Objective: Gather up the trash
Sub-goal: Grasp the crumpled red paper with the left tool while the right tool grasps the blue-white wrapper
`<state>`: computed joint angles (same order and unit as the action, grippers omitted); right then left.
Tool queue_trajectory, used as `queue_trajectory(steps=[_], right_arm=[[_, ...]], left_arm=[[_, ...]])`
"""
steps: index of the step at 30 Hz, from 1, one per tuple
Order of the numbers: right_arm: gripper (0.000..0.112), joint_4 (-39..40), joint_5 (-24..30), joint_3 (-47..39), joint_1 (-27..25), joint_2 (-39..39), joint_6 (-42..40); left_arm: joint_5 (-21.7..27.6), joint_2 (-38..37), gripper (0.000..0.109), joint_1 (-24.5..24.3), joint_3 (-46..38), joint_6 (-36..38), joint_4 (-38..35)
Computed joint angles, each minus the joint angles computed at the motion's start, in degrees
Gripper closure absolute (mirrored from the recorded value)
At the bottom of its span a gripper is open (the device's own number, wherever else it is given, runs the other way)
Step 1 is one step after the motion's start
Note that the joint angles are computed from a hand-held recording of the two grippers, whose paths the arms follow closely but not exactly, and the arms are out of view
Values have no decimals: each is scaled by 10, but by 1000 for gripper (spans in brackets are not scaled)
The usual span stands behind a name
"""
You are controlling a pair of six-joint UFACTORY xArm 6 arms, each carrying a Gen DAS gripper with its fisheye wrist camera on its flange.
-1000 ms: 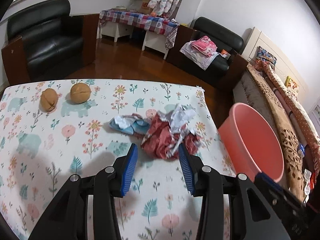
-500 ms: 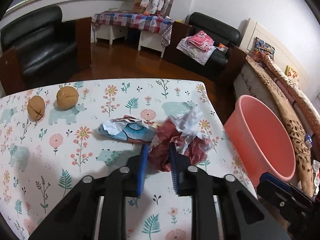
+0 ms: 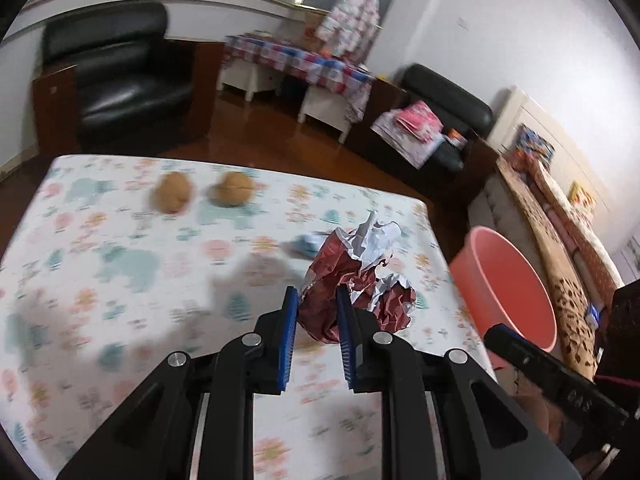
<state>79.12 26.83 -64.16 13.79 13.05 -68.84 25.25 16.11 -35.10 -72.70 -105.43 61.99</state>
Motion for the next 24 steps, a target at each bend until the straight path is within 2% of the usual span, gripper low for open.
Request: queue_trajectory(steps=[4, 7, 10, 14, 19, 24], right_arm=[[83, -49, 13, -41, 15, 27, 8], [83, -102, 4, -87, 33, 62, 10], [72, -177, 6, -144, 47, 104, 39], [65, -237, 13, -205, 55, 151, 58], [64, -332, 15, -303, 61, 232, 130], [64, -393, 40, -350, 59, 273, 181]], left_arm=[[29, -61, 90, 4, 71, -59, 35], [28, -98, 90, 13, 118, -87, 46], [23, -116, 90, 20, 143, -98, 53], [4, -122, 90, 35, 159, -111, 56], [-22, -116, 90, 54, 166, -126, 58], [-49, -113, 90, 70, 176, -153, 66]])
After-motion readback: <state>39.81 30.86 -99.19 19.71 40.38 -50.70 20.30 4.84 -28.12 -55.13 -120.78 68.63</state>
